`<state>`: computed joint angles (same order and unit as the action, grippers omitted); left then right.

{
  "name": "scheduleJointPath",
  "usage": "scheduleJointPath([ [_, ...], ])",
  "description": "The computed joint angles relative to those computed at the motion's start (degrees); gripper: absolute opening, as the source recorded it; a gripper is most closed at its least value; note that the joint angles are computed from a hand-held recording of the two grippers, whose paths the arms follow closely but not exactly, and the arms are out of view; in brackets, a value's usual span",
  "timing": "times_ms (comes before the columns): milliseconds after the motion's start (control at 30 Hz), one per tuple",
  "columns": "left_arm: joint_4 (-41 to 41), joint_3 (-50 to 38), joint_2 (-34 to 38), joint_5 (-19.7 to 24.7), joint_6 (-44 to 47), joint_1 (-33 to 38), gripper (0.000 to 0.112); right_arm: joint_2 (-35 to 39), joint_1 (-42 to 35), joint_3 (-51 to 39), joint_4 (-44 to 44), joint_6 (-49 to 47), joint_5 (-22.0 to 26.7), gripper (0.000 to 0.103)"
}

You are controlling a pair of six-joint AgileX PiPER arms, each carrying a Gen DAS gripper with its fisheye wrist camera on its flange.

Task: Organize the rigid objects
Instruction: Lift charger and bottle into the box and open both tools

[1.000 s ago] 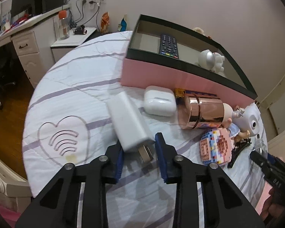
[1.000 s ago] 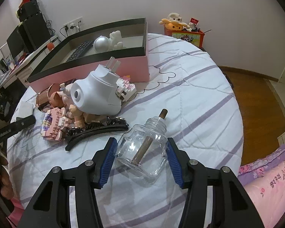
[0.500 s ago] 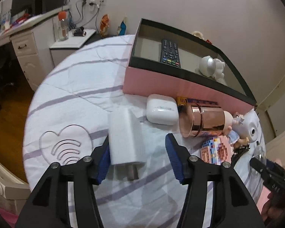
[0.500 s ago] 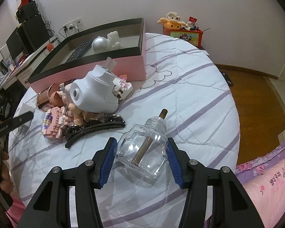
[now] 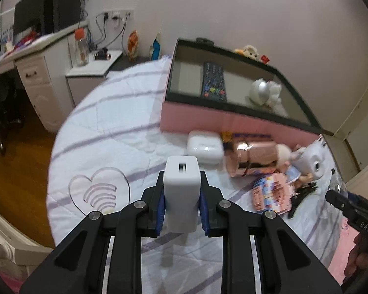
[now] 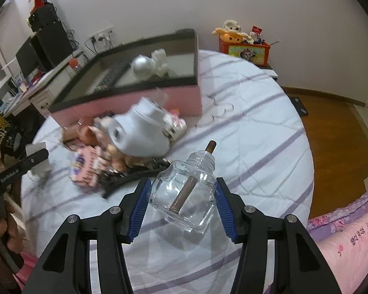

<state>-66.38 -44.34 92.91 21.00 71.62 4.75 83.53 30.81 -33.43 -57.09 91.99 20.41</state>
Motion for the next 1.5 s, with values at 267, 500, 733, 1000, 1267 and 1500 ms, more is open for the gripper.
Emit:
scheduleJointPath([
  [267, 4.2, -4.0, -1.8, 2.8, -4.7, -0.3, 0.023, -3.0, -1.2, -6.7, 6.6, -12.5, 3.2, 0.054],
  [500, 5.5, -7.9, -1.7, 3.9, -7.1, -1.5, 0.023, -1.1, -3.6, -14.0, 8.7, -19.8, 4.2, 0.054],
  [733, 9.5, -16.9, 0.4, 5.2, -13.0, -5.0, 0.023, 5.8, -7.7, -24.0, 17.5, -33.9, 2.4, 0.054],
  [1000, 22.3, -37.5, 13.0, 8.6, -29.6, -10.5, 0.023, 19.6, -14.7, -44.0, 38.6, -61.0, 4.6, 0.054],
  [1267, 45.1, -68.9, 34.7, 18.4, -53.6, -14.9, 0.023, 38.7, -19.1, -70.4, 53.0, -78.5, 17.6, 0.054],
  [1500, 53.6, -94.1, 50.7, 31.9, -62.0, -16.8, 0.024, 53.2, -21.5, -89.7, 57.0, -82.5, 29.2, 0.054],
])
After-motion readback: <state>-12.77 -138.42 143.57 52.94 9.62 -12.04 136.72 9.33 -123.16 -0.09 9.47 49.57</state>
